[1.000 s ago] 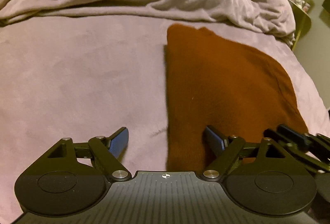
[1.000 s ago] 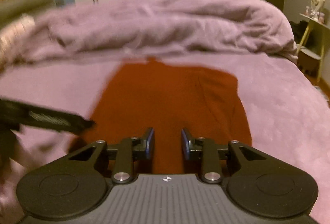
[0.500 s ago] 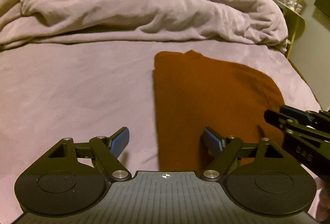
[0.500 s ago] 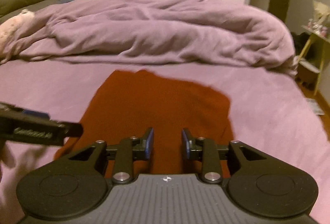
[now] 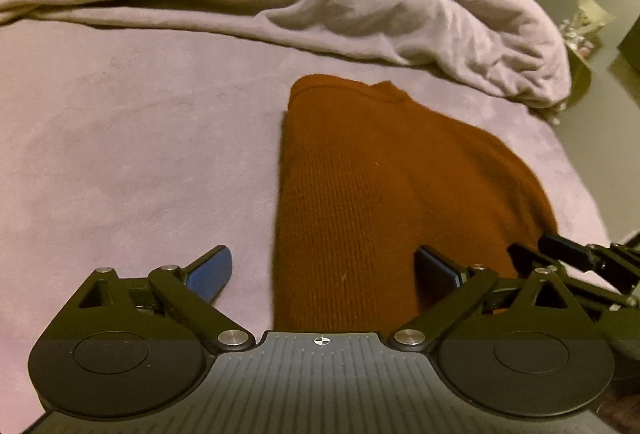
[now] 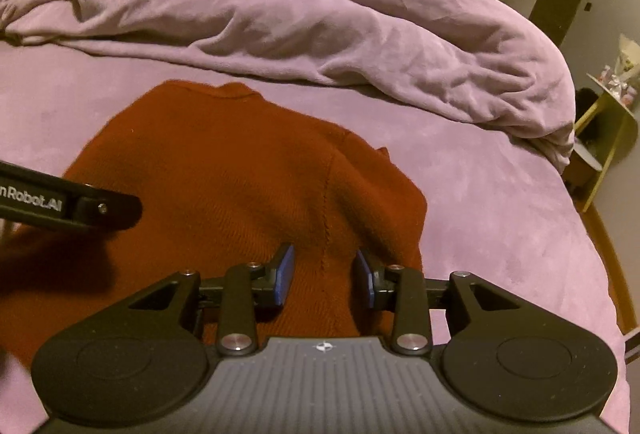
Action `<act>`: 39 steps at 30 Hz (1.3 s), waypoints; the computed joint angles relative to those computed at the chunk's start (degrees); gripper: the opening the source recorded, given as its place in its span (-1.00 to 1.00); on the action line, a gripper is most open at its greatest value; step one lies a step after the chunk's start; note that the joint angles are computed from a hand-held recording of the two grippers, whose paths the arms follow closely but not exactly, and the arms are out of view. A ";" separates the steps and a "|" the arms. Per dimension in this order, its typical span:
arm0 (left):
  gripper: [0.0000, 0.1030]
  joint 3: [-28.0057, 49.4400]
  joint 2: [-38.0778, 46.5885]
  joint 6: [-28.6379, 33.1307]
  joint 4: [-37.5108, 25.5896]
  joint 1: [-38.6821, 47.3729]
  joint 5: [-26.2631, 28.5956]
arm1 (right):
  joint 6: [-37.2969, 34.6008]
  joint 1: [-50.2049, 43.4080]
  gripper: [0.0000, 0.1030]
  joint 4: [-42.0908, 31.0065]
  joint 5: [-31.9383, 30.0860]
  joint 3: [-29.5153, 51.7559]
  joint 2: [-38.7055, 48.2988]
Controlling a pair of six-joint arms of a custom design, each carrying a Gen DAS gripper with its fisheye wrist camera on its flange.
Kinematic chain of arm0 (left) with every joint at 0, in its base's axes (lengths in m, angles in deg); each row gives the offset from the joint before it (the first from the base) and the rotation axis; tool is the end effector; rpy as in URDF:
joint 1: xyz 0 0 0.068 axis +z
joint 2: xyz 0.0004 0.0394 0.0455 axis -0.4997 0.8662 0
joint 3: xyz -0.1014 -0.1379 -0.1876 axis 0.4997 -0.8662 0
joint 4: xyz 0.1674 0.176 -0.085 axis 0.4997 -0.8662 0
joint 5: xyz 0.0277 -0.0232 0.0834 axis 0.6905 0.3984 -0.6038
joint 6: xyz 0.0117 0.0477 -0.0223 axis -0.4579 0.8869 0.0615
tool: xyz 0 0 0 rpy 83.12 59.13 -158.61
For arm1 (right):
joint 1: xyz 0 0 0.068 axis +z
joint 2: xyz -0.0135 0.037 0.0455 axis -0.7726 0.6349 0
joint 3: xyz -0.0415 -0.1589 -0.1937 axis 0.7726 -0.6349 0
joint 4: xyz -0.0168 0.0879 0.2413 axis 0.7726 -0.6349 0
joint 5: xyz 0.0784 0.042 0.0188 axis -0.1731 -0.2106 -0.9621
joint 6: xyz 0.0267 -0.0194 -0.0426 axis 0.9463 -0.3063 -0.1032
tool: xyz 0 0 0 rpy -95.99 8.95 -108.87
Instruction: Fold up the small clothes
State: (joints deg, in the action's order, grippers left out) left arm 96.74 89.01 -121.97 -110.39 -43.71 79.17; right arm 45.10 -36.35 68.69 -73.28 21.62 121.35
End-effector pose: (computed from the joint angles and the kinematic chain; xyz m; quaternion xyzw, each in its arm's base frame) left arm 0.1394 -0.0299 0.1305 -0.2199 0.9117 -0.1040 0.3312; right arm 0.2271 0.0612 0.1646 -0.2996 0.8794 0.0223 0.3693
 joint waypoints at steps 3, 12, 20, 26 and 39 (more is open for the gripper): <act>0.93 -0.14 -10.78 5.94 -9.05 10.93 10.00 | 2.73 -11.69 0.35 -8.08 -13.29 1.73 -4.72; 0.91 -0.90 1.79 17.56 -2.85 35.92 40.19 | 2.58 -30.44 0.40 -25.33 -38.32 17.60 21.78; 0.64 -2.42 14.05 12.46 14.71 29.24 40.59 | 5.62 -29.36 0.05 -22.64 -45.08 18.87 28.85; 0.60 -3.86 20.47 9.26 25.44 28.27 40.81 | 11.05 -27.93 0.05 -19.03 -47.50 19.82 32.99; -0.01 8.10 4.27 36.56 -18.83 52.79 55.66 | 19.98 -16.85 -0.37 -17.99 -47.03 11.62 16.10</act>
State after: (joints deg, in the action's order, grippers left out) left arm 104.84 93.28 -85.41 -129.22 9.08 134.83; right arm 65.08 -53.20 50.70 -120.32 33.23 137.45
